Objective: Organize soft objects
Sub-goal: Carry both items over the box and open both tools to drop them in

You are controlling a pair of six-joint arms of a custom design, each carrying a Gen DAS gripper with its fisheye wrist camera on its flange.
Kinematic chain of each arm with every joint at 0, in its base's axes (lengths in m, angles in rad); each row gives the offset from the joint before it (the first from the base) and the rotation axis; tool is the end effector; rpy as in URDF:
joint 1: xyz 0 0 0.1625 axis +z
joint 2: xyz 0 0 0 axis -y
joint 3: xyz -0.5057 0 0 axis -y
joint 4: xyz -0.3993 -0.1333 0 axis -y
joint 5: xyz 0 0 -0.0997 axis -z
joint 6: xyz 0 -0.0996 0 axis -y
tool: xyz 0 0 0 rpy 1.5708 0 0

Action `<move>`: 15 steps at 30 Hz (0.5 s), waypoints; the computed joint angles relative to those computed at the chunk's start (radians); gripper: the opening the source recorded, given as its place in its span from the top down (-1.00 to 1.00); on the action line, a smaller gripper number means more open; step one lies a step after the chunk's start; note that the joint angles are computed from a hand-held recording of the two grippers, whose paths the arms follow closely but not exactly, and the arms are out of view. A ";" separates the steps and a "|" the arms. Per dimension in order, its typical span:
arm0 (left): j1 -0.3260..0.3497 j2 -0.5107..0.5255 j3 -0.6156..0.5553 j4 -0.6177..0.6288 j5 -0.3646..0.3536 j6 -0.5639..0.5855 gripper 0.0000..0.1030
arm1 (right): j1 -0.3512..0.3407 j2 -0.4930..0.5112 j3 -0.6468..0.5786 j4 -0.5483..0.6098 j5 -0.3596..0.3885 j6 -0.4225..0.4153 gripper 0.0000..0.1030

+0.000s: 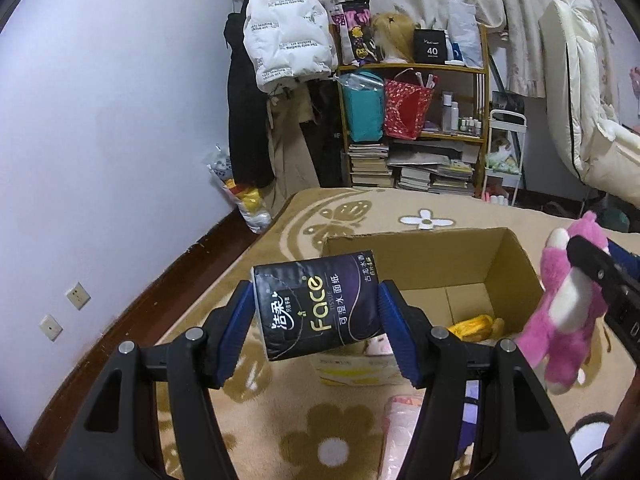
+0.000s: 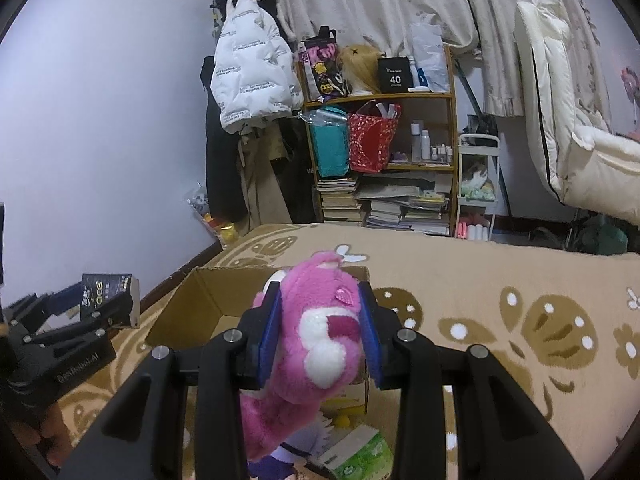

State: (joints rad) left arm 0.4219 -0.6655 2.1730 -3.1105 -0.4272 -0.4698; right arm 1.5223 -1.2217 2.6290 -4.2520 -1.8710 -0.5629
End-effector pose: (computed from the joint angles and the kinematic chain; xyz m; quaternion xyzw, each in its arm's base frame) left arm -0.3864 -0.4189 0.0382 0.2718 0.7957 -0.4010 0.3635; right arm 0.0864 -0.3627 0.3112 0.1162 -0.7913 0.5246 0.2916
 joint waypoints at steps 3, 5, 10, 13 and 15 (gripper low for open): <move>0.009 0.008 -0.013 -0.016 -0.006 0.031 -0.20 | -0.003 0.011 -0.014 0.008 0.011 0.002 0.25; 0.013 0.016 -0.019 -0.031 -0.005 0.059 -0.20 | -0.001 0.019 -0.031 0.013 0.016 -0.003 0.25; 0.034 0.042 -0.046 -0.110 -0.011 0.141 -0.21 | 0.005 0.038 -0.064 0.017 0.016 -0.025 0.25; 0.054 0.056 -0.073 -0.136 -0.021 0.179 -0.21 | 0.003 0.040 -0.070 0.023 0.018 -0.030 0.24; 0.065 0.064 -0.085 -0.157 -0.034 0.197 -0.21 | 0.004 0.053 -0.085 0.016 0.012 -0.041 0.24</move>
